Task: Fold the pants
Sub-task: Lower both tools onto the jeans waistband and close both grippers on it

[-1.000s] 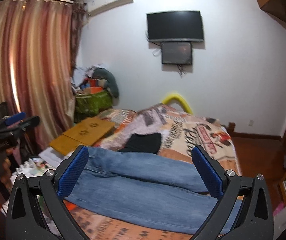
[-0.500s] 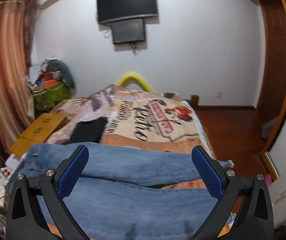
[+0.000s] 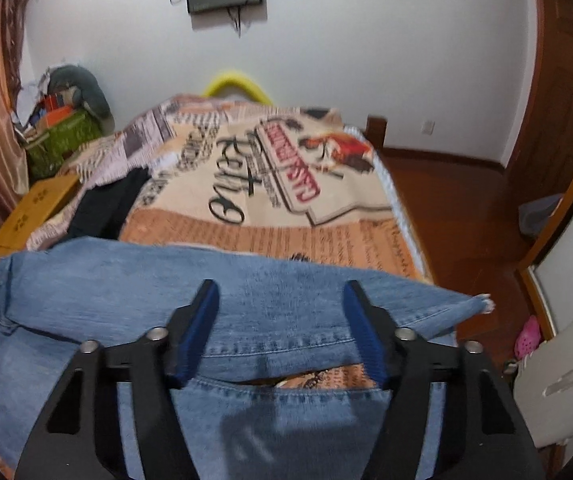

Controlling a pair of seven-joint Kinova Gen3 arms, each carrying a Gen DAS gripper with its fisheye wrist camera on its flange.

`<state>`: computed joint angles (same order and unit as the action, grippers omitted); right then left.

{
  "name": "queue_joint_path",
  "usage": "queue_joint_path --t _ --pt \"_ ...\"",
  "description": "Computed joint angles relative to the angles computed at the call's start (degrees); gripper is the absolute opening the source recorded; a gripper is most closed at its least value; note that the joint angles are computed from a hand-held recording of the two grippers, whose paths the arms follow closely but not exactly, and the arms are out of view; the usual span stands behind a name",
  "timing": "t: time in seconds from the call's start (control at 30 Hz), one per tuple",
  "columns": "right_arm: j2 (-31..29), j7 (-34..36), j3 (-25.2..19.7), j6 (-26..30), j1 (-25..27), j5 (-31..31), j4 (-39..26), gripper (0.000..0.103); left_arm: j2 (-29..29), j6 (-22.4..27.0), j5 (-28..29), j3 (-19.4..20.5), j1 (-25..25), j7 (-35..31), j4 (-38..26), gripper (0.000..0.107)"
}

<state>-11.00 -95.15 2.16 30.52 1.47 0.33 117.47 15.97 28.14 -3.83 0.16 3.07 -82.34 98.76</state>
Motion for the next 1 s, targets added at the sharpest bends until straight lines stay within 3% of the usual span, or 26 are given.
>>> queue_joint_path --t 0.1,0.17,0.37,0.4,0.53,0.63,0.73,0.83,0.93,0.97,1.0 --pt "3.5 7.0 7.3 -0.5 -6.0 -6.3 -1.4 0.046 4.3 1.8 1.4 0.4 -1.4 -0.6 -2.5 0.040" --pt "6.5 11.7 8.1 -0.6 -6.5 -10.3 -3.1 0.046 6.4 2.9 3.0 0.9 -2.6 -1.4 -3.7 0.040" --pt "16.0 25.6 -4.8 3.1 5.7 -20.6 -10.5 0.046 8.2 2.2 5.4 2.1 -4.4 -4.9 -4.1 0.039" --pt "17.7 28.0 -5.9 4.5 6.3 -21.8 -12.0 0.046 8.1 1.8 5.1 1.8 -4.1 -5.4 -3.9 0.034" --pt "22.1 34.3 -3.5 7.5 1.6 -24.0 -15.9 0.046 7.7 1.2 5.2 0.9 -3.3 -7.0 -4.0 0.011" --pt "23.4 35.5 -5.2 6.6 1.3 -23.8 -16.8 0.046 7.3 2.5 10.9 6.3 -9.0 -13.0 -4.6 0.000" --pt "24.8 37.7 -6.6 8.8 2.0 -25.1 -18.1 0.046 6.7 3.9 13.6 8.6 -10.4 -16.3 -4.8 0.000" --pt "25.6 36.1 -6.7 11.1 0.3 -21.0 -19.6 0.044 5.7 3.9 9.9 3.3 -3.7 -13.6 -4.5 0.000" --pt "23.8 35.0 -6.0 9.6 -2.1 -17.5 -17.6 0.034 5.2 3.5 4.8 -0.3 0.2 -7.8 -4.1 0.006" --pt "23.5 34.5 -5.9 9.6 -2.4 -16.8 -17.4 0.027 5.3 3.8 3.2 -1.9 1.4 -5.4 -4.4 0.017" --pt "22.8 34.3 -5.8 8.6 -2.9 -15.8 -16.4 0.018 5.7 4.6 1.9 -3.5 2.5 -3.1 -5.0 0.038"
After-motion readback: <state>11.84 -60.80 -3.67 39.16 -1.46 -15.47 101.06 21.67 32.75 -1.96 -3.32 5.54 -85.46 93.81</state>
